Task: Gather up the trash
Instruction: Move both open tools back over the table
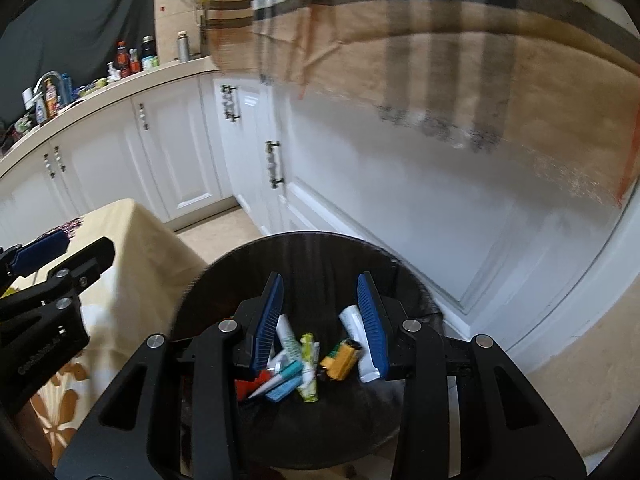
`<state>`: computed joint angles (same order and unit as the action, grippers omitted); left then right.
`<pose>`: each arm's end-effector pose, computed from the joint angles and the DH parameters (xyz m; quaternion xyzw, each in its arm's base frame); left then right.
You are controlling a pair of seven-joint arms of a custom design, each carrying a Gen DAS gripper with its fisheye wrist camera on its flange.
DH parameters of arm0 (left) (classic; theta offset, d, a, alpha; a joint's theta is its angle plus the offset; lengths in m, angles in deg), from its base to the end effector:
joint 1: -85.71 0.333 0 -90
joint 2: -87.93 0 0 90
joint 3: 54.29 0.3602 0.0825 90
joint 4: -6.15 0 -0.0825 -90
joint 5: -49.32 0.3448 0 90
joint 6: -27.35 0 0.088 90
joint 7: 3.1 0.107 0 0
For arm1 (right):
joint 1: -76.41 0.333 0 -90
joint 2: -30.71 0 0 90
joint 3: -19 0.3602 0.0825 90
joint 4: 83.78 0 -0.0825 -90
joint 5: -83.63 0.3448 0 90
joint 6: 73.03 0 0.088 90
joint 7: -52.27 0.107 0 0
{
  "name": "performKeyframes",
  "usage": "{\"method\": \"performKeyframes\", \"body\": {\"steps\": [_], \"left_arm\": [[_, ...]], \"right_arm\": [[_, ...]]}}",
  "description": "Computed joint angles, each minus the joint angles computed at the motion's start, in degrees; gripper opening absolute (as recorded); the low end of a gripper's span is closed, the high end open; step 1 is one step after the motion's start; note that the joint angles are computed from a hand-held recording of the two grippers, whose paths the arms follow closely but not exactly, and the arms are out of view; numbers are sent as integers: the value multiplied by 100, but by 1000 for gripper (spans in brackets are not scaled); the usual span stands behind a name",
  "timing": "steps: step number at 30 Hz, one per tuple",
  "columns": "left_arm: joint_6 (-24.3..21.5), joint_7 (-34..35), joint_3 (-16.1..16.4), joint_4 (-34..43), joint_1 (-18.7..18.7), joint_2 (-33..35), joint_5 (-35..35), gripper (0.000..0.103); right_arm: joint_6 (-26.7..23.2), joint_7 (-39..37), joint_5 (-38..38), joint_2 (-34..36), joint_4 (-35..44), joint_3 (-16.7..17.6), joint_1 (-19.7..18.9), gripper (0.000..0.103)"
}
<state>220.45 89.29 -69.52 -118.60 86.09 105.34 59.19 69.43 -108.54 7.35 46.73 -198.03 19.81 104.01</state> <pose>0.5785 -0.1572 0.4374 -0.4829 0.7593 -0.3487 0.2622 0.5272 0.2895 0.4079 -0.5081 0.7446 -0.3546 0.2485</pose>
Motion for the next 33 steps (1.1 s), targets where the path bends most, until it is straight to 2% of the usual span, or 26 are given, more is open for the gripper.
{"method": "performKeyframes", "body": {"steps": [3, 5, 7, 9, 14, 18, 25, 33], "left_arm": [[72, -3, 196, -182, 53, -147, -50, 61], [70, -47, 215, -315, 255, -262, -37, 61], [85, -65, 398, -425, 270, -359, -114, 62], [102, -102, 440, -545, 427, -454, -110, 63], [159, 9, 978, -837, 415, -661, -361, 63], [235, 312, 1520, -997, 205, -741, -821, 66], [301, 648, 1852, -1168, 444, -788, -1340, 67], [261, 798, 1946, -1165, 833, -732, -1627, 67]], "right_arm": [[72, -113, 25, 112, 183, 48, 67, 38], [152, -201, 53, 210, 342, 65, 135, 38], [233, -343, 100, 338, 541, 74, 224, 38], [298, -488, 156, 443, 705, 53, 333, 38], [465, -1018, 400, 820, 1303, -3, 648, 38], [628, -1522, 711, 1131, 1786, -88, 901, 38], [721, -2744, 1553, 1824, 2812, -120, 1244, 38], [544, -3997, 2553, 2516, 3883, -181, 1556, 38]]}}
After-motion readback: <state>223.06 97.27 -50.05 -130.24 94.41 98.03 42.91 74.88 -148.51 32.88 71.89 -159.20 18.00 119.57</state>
